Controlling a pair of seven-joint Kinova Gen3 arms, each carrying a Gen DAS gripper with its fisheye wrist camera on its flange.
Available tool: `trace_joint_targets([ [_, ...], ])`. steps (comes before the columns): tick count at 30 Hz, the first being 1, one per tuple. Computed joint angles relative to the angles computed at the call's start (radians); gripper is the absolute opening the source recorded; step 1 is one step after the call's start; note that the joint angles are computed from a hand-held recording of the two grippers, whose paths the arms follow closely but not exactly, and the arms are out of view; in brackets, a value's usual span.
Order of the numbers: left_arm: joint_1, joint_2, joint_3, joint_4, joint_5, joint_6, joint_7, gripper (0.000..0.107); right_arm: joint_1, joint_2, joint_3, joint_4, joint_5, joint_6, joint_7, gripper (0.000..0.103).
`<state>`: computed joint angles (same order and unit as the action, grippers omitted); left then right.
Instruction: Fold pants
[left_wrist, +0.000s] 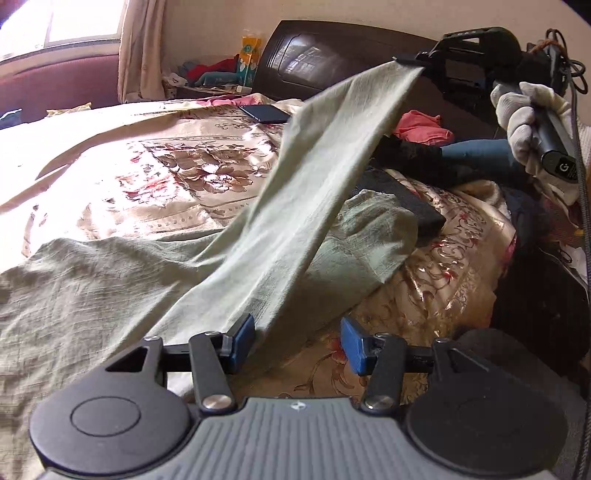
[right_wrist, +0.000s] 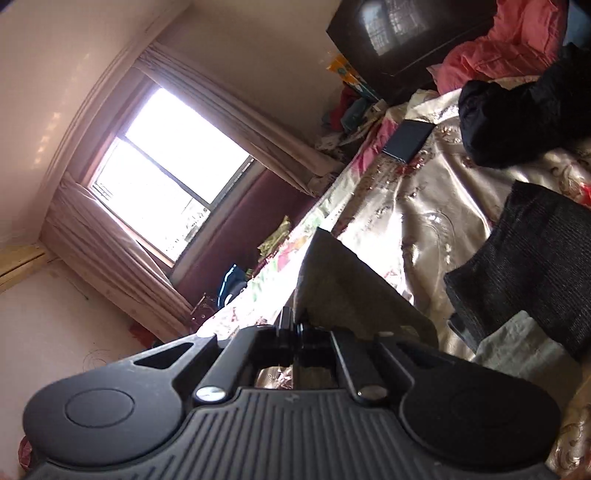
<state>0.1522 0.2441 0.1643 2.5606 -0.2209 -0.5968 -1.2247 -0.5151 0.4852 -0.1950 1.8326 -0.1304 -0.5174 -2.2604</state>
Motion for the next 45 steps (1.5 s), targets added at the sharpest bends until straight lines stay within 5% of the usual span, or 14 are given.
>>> trace_joint_targets([
  [4, -0.005, 0.028, 0.003, -0.002, -0.013, -0.017, 0.002, 0.068, 0.020, 0.033, -0.022, 0.077, -0.149, 0.006, 0.063, 0.003],
  [8, 0.003, 0.059, 0.020, -0.039, -0.024, 0.049, 0.002, 0.068, -0.079, 0.102, 0.129, 0.058, -0.291, 0.169, 0.065, 0.004],
  [11, 0.011, 0.062, 0.027, -0.058, -0.022, 0.097, -0.009, 0.068, -0.087, 0.142, 0.157, 0.053, -0.273, 0.198, 0.023, 0.008],
  [22, 0.017, 0.088, 0.056, -0.116, -0.006, 0.180, -0.014, 0.068, 0.067, 0.187, -0.012, 0.133, -0.130, -0.054, -0.116, 0.011],
  [27, 0.006, 0.091, 0.066, -0.127, -0.014, 0.198, -0.023, 0.068, -0.076, 0.145, 0.105, 0.214, -0.203, -0.243, -0.127, 0.006],
  [34, -0.012, 0.109, 0.079, -0.129, -0.029, 0.188, -0.016, 0.068, 0.004, 0.196, 0.024, 0.196, -0.234, -0.146, -0.197, 0.011],
  [45, -0.035, 0.120, 0.092, -0.129, -0.062, 0.178, 0.002, 0.068, 0.022, 0.276, 0.007, 0.235, -0.154, -0.298, -0.358, 0.022],
])
